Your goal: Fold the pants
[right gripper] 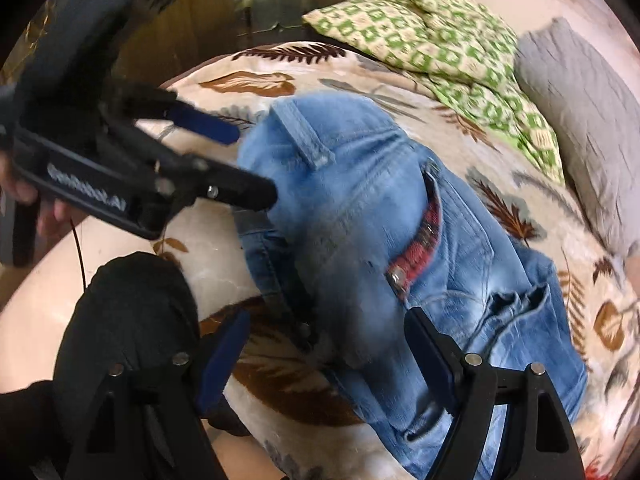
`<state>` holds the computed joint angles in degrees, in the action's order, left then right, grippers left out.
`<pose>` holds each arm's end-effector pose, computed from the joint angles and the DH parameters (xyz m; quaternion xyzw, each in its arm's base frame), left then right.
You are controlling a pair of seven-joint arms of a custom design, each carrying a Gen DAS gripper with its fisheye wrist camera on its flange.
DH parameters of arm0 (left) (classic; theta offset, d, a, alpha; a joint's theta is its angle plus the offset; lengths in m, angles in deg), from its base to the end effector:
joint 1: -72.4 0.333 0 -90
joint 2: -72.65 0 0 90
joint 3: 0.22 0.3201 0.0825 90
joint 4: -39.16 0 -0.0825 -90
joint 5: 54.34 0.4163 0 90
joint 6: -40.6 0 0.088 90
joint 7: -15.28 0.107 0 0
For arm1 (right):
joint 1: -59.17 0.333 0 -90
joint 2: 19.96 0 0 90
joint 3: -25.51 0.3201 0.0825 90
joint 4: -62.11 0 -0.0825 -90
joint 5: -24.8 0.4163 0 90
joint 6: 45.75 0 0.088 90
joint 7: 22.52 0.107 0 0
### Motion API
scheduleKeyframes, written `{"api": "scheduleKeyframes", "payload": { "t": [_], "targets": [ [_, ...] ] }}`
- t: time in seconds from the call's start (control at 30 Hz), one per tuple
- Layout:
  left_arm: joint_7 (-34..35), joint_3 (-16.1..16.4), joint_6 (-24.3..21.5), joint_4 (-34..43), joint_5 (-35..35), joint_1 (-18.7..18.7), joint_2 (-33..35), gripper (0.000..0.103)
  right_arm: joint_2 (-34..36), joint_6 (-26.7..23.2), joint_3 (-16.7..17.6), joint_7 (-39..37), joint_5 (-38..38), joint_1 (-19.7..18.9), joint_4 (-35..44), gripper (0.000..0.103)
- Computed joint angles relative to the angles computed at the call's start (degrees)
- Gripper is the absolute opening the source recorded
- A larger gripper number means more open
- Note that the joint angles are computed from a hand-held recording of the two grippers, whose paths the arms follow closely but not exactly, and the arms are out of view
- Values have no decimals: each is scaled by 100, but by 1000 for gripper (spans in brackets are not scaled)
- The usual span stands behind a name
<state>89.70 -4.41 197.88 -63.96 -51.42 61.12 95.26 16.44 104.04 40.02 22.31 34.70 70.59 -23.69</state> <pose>0.6911 -0.1880 0.3762 -0.6715 0.6891 -0.2357 0.1368 0.7192 0.3016 0.3466 -0.9265 0.2582 -0.1248 0.2437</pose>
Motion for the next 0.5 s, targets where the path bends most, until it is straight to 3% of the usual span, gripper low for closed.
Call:
{"api": "scheduleKeyframes", "payload": {
  "t": [0.23, 0.5],
  "targets": [
    [-94, 17, -86, -25, -299, 299, -56, 84, 76, 76, 103, -119, 165, -51, 63, 82],
    [169, -66, -928, 1718, -597, 452, 1064, 84, 231, 700, -111, -53, -469, 342, 36, 82]
  ]
}}
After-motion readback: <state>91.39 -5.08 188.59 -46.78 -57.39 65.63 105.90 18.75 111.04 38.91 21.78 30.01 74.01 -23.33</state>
